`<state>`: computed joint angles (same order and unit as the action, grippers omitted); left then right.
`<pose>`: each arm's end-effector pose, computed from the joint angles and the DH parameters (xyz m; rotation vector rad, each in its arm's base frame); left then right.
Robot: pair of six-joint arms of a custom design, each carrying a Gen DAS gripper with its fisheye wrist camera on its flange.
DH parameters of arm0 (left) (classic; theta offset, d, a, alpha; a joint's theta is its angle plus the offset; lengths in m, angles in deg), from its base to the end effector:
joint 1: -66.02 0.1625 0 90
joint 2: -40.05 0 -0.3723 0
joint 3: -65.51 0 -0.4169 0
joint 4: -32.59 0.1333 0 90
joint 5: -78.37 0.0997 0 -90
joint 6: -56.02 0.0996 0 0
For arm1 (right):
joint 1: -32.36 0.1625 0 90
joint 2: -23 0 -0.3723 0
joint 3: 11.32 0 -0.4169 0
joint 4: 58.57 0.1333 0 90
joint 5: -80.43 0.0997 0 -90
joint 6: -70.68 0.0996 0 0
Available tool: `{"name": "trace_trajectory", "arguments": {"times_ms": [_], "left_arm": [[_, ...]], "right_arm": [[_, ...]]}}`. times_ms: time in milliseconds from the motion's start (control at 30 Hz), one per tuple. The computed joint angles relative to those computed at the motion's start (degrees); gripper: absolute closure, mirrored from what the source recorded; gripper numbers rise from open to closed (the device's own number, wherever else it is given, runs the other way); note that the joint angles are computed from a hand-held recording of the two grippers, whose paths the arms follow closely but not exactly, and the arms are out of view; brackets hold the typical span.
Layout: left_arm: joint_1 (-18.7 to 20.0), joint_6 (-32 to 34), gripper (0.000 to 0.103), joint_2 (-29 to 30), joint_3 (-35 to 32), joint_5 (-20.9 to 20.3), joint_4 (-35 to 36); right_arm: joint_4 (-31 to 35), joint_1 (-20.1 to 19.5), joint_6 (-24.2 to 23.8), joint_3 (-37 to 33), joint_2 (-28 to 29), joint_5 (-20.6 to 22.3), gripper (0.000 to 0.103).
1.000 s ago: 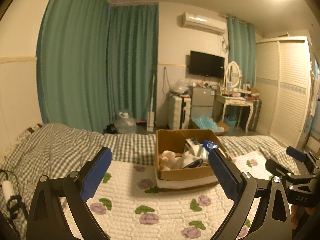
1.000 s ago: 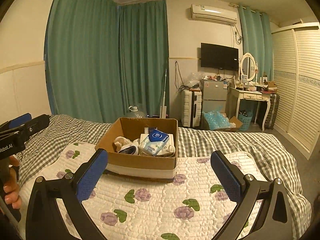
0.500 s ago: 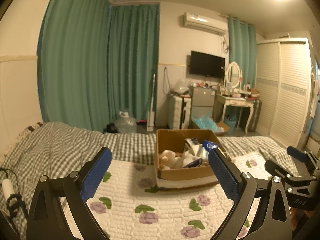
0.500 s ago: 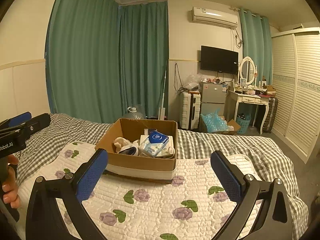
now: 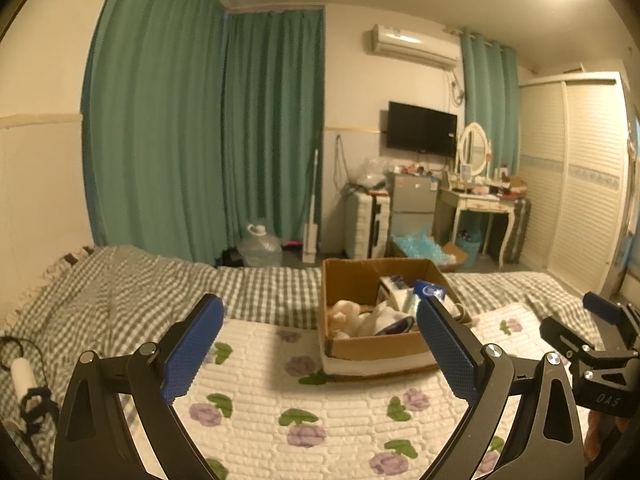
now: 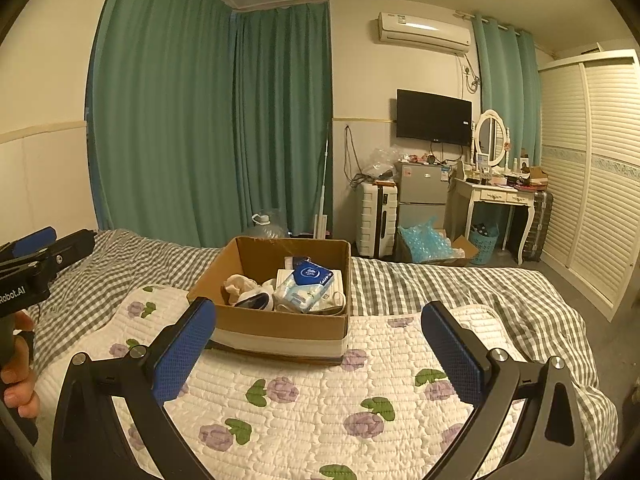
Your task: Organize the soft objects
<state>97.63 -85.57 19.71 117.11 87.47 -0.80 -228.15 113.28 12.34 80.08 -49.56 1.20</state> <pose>-0.4959 -0.5772 -0.0235 0.2194 1.8145 -1.6016 0.0490 -0.6562 0.4222 1.1141 -2.1138 1.2878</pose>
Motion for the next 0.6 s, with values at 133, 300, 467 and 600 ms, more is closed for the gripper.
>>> {"name": "trace_trajectory", "arguments": {"times_ms": [133,300,467,600], "left_arm": [[-0.1,-7.6,0.004,1.8,-4.1,0.2,9.4],[-0.1,-9.5,0.004,2.8,-5.9,-0.2,12.1],[-0.1,-12.8,0.004,3.8,-7.8,0.0,16.1],[0.0,-15.0,0.004,4.6,-9.1,0.1,18.6]], "right_arm": [[-0.2,0.0,-0.2,0.1,0.0,-0.1,0.0],[-0.3,0.0,-0.1,0.1,0.0,-0.1,0.0],[-0.3,-0.1,-0.1,0.3,-0.1,-0.2,0.0],[-0.2,-0.1,-0.1,0.3,-0.2,-0.1,0.0]]}}
